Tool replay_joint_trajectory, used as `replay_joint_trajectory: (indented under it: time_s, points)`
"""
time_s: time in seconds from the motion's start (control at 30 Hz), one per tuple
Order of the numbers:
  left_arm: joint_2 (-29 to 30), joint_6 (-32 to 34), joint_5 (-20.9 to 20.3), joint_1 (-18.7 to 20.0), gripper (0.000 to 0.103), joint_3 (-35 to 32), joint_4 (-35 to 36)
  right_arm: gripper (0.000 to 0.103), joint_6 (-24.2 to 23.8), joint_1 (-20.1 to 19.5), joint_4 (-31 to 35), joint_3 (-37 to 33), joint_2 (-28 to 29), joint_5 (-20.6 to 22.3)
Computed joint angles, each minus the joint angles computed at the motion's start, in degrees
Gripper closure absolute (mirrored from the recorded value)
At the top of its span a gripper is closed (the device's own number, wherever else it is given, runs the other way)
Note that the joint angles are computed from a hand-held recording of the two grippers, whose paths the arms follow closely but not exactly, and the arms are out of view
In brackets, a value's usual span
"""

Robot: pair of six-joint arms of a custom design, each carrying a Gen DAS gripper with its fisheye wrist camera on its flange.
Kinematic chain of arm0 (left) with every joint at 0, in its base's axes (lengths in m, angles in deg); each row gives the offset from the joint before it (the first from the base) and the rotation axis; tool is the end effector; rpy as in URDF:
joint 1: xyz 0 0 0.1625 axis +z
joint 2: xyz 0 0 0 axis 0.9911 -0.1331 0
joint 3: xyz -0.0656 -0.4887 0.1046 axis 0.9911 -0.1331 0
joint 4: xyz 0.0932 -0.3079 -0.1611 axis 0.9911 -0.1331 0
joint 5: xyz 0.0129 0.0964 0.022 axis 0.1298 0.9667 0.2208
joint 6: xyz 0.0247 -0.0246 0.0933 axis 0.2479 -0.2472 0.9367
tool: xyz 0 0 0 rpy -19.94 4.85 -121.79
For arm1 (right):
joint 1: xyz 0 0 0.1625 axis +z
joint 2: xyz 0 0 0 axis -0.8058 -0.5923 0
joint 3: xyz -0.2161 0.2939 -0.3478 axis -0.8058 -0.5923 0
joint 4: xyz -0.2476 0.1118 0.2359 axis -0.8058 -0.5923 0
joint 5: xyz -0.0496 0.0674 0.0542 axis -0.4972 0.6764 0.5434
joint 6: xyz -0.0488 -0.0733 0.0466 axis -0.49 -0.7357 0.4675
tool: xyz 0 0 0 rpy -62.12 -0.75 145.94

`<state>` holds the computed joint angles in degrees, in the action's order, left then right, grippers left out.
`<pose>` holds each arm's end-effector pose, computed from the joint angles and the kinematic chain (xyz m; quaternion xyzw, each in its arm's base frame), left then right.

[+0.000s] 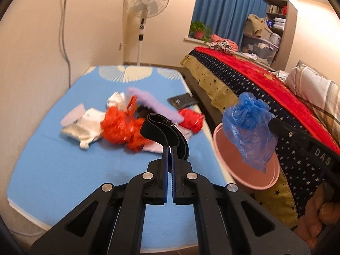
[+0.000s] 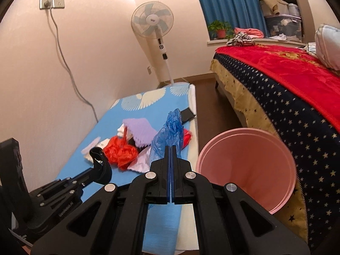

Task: Collect trash
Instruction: 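Carry the black strap and blue bag with both grippers over the pink bin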

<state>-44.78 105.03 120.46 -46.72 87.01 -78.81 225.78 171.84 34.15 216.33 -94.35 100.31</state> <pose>-0.1449 -0.3520 0.1615 0.2721 0.8709 -0.3550 0.2036 0.2447 -0.3216 0.1043 0.0768 -0.8310 0.4936 0.2447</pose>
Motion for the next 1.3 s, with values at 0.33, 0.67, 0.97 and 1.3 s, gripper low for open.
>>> replay_joint_trajectory:
  time_s: [0.33,0.67,0.97,1.3]
  points:
    - [2.80,1.95,3.21,-0.92,0.101,-3.58,0.30,0.103,-3.53,-0.15,-4.81,2.22,-3.50,4.13]
    - [6.75,4.93,6.40,-1.04,0.101,-7.41,-1.19,0.103,-4.08,-2.10,-8.51,4.44,-5.66,7.23]
    - [10.46,7.47,8.53,-0.09,0.101,-8.74,-4.34,0.103,-6.56,-5.37,-13.78,6.76,-6.39,9.51]
    - [14.78,11.21,11.09,0.81,0.101,-11.38,-5.63,0.103,-7.34,-8.66,-18.71,8.81,-7.13,11.28]
